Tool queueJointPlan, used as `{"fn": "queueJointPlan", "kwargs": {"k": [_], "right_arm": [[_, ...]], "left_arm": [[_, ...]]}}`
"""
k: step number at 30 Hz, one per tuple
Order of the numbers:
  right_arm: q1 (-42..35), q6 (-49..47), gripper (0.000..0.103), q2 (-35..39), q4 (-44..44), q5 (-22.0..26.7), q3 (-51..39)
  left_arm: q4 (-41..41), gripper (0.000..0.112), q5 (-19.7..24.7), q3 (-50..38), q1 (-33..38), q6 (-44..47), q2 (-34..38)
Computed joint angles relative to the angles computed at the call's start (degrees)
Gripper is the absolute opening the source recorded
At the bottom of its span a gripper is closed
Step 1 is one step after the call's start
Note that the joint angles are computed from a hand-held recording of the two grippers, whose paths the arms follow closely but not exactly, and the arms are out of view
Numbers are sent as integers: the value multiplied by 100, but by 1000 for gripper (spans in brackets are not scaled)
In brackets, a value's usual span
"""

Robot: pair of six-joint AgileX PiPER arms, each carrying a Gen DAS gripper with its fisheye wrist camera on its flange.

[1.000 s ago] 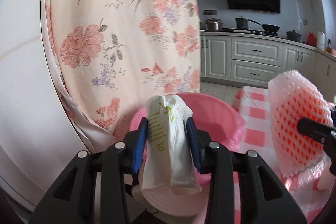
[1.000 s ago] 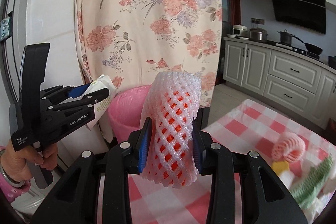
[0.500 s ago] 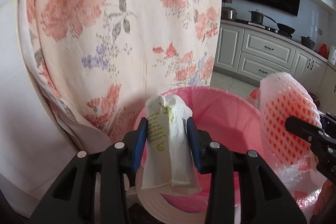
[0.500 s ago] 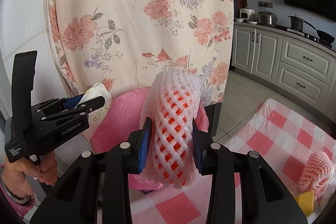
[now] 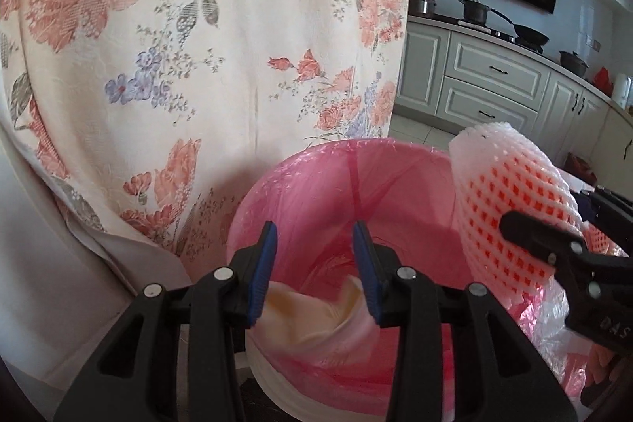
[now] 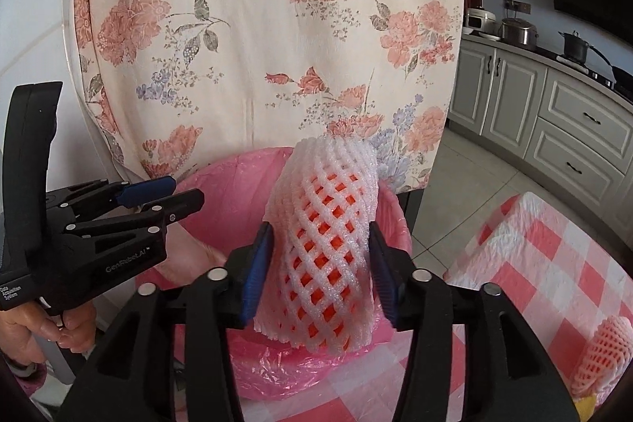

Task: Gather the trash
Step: 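Carry both items over the pink wastebasket and open both grippers, then move both open grippers back to the table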

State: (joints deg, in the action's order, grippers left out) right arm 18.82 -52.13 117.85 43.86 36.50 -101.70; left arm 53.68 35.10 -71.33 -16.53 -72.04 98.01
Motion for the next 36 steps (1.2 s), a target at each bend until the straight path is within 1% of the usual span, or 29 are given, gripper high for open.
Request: {"fn": "queueJointPlan", "kwargs": {"k": [1,7,9,10,12,13,15,17,19,20,23,26,28,32,34,36], "right_arm": [[-24,-52,66,-19,83,-16,39],[-236,-398,66,-261,564,-2,433],[-302,-505,66,-398,708,-19,627],[-337,-588,66,-490,805,-30,756],[-413,-775,66,-715,1016,-52,1063],[-440,-844,66,-830,1095,-78,1208],[-493,-985,67,-1125,1239,-194,1593],[-583,-1334,70,-1515,1542,-317,2111],[-686,-1746,77,-1896,1873,-452,2618],[-752,-1866,77,-2085,1959,-501,2853],[-947,-1956,79,-2526,1982,-582,3361],[-1269,-2384,83,-3069,2173,-539,3962],[-1577,-2646,84,-3421,2284,-391,4309],[-2394,-3027,85,-4104,2350,25,4902],[-2914,-3246,85,-4393,2409,335,5158],[-3548,-3486,85,-4656,2466,684,5398]], "left_arm": [[47,45,22,1,-12,-59,1],[339,55,150,276,-71,-656,-270],[435,60,220,383,-122,-784,-372],[519,63,334,430,-197,-865,-415],[654,72,519,498,-336,-988,-482],[702,73,574,535,-390,-1022,-522],[881,82,810,633,-622,-1188,-632],[1061,85,1027,746,-880,-1376,-765],[1175,90,1204,840,-1133,-1545,-887],[1263,94,1318,899,-1287,-1683,-948],[1519,98,1719,1056,-1791,-2087,-1081],[1564,98,2049,1097,-2302,-2246,-1131],[1578,98,2290,1047,-2667,-2260,-1108],[1615,98,2994,772,-3523,-2354,-878],[1534,98,3060,607,-3737,-2304,-751],[1458,98,2950,467,-3956,-2250,-624]]}}
